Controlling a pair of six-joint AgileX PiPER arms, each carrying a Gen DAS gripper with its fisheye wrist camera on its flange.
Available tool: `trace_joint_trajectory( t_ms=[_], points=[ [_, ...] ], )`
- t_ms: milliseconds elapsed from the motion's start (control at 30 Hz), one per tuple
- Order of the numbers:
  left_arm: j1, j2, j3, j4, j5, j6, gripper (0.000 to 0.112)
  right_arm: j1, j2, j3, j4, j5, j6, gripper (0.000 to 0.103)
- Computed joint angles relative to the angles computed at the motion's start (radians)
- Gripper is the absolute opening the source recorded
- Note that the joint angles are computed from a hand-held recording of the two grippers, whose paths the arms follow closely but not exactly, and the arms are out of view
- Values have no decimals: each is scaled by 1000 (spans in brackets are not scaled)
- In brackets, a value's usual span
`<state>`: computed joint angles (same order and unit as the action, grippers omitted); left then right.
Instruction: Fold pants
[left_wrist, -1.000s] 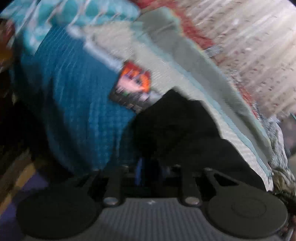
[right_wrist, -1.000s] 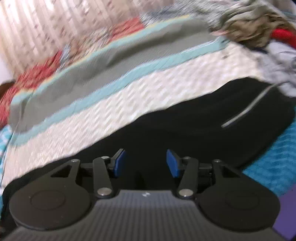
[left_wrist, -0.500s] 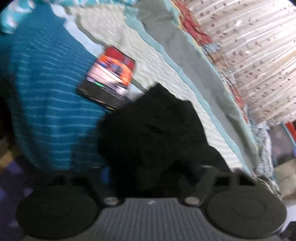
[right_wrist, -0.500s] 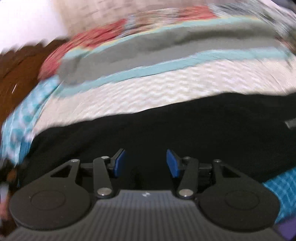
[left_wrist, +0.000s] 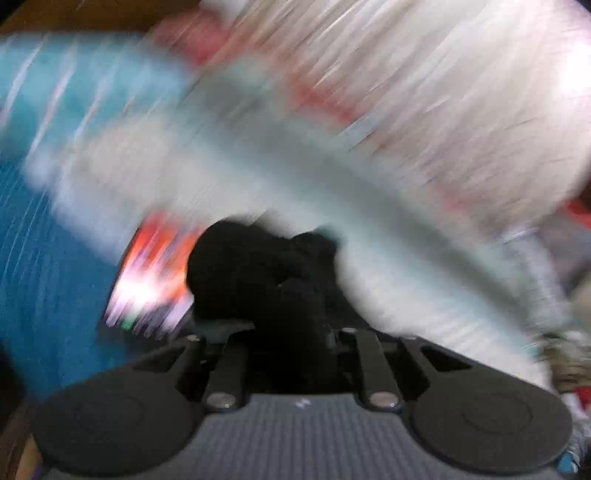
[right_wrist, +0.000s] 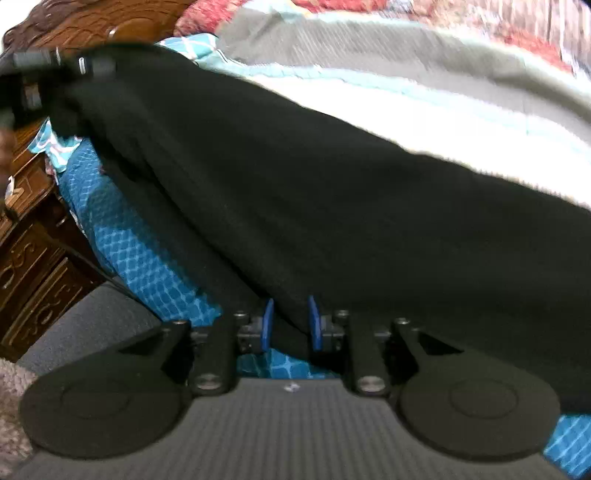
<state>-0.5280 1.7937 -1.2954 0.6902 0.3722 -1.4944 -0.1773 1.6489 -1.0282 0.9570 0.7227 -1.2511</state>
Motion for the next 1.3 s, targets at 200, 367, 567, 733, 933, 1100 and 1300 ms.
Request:
trace_joint_trajectory(
  t_ms=[200, 367, 567, 733, 933, 1100, 1300],
  points=[
    [-15, -38, 43, 19, 102, -87, 46, -46, -1, -46, -25, 115, 78, 25],
    [-89, -145, 25, 181, 301, -227, 49, -167, 8, -89, 34, 189, 126, 26],
    [-137, -100, -117, 239, 302, -154, 49, -347, 14, -107, 115, 103, 189, 28],
    [-153, 150, -421, -93, 272, 265, 49, -458, 82, -105, -3, -6, 372, 24],
    [-190, 390, -749, -381, 449, 581, 49, -791, 78, -42, 284, 148, 252, 32],
    [-199, 527, -981, -457, 582, 650, 51, -911, 153, -65, 374, 189, 311, 40],
    [-233, 664, -1247, -476, 752, 687, 52, -902, 215, -96, 440, 116, 342, 58]
  ],
)
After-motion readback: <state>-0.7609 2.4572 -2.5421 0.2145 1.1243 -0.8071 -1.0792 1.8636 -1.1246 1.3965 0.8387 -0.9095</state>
